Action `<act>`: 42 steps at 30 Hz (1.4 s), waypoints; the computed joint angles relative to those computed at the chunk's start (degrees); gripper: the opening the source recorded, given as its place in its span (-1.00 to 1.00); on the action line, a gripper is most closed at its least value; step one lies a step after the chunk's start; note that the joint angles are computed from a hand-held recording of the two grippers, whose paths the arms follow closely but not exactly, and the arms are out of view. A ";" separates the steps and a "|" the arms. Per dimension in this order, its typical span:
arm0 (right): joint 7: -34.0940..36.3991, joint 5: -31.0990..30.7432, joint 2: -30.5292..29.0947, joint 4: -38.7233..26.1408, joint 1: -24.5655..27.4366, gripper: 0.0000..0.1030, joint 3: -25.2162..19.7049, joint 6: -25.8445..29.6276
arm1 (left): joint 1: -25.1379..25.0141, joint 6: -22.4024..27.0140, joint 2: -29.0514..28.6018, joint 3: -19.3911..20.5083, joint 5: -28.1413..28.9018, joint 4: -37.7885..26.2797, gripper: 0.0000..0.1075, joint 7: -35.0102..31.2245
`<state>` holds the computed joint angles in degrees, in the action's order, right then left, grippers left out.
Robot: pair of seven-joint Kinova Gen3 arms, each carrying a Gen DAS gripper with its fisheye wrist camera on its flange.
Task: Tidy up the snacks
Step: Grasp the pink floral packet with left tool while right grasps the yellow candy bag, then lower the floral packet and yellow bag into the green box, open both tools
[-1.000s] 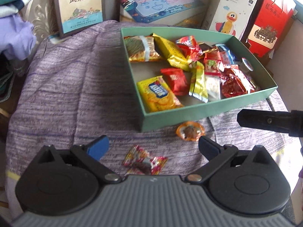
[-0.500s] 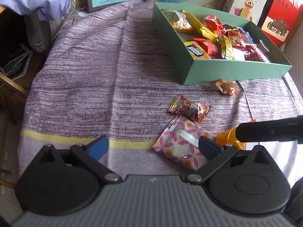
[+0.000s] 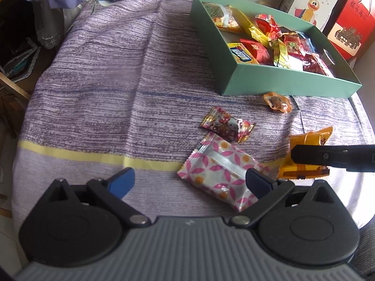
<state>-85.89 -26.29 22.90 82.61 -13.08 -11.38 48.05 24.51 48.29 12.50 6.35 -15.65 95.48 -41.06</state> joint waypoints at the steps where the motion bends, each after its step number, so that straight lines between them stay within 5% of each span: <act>1: -0.37 1.56 -0.94 0.95 -0.61 -0.36 0.76 -1.05 | -0.02 -0.19 0.38 0.20 0.45 -0.52 0.89 -0.09; 8: 0.10 2.15 -3.10 5.04 1.48 -0.36 1.57 -2.75 | 3.52 2.32 5.27 -0.80 -0.73 -6.84 0.73 4.41; 10: 1.10 1.29 -3.80 6.54 2.29 -0.36 1.29 -3.40 | 5.95 2.97 6.72 -1.47 -4.17 -8.32 0.42 5.64; 13: 2.18 1.19 -4.63 7.92 2.61 -0.36 1.38 -4.76 | 8.41 2.58 7.77 -1.43 -8.25 -9.29 0.32 3.51; 19: 2.86 2.24 -5.24 9.51 1.99 -0.36 1.66 -7.47 | 9.64 3.60 7.76 -1.64 -8.78 -9.68 0.43 1.84; 25: 5.01 -0.50 -4.58 10.58 3.66 -0.35 0.56 -8.79 | 8.73 10.64 9.39 -2.08 -4.95 -13.62 0.75 5.55; 29: 8.11 -3.74 -4.72 11.86 5.61 -0.35 -0.37 -9.45 | 9.19 15.03 11.74 -2.25 -4.05 -17.18 0.76 7.27; 34: 11.32 -6.38 -5.66 13.89 6.89 -0.36 -0.51 -10.55 | 11.71 13.23 12.28 -2.64 -8.17 -17.41 -0.02 7.20; 42: 12.33 -9.63 -6.59 14.83 8.17 -0.36 0.31 -9.98 | 10.52 6.78 7.70 -1.71 -7.04 -11.47 -0.11 5.68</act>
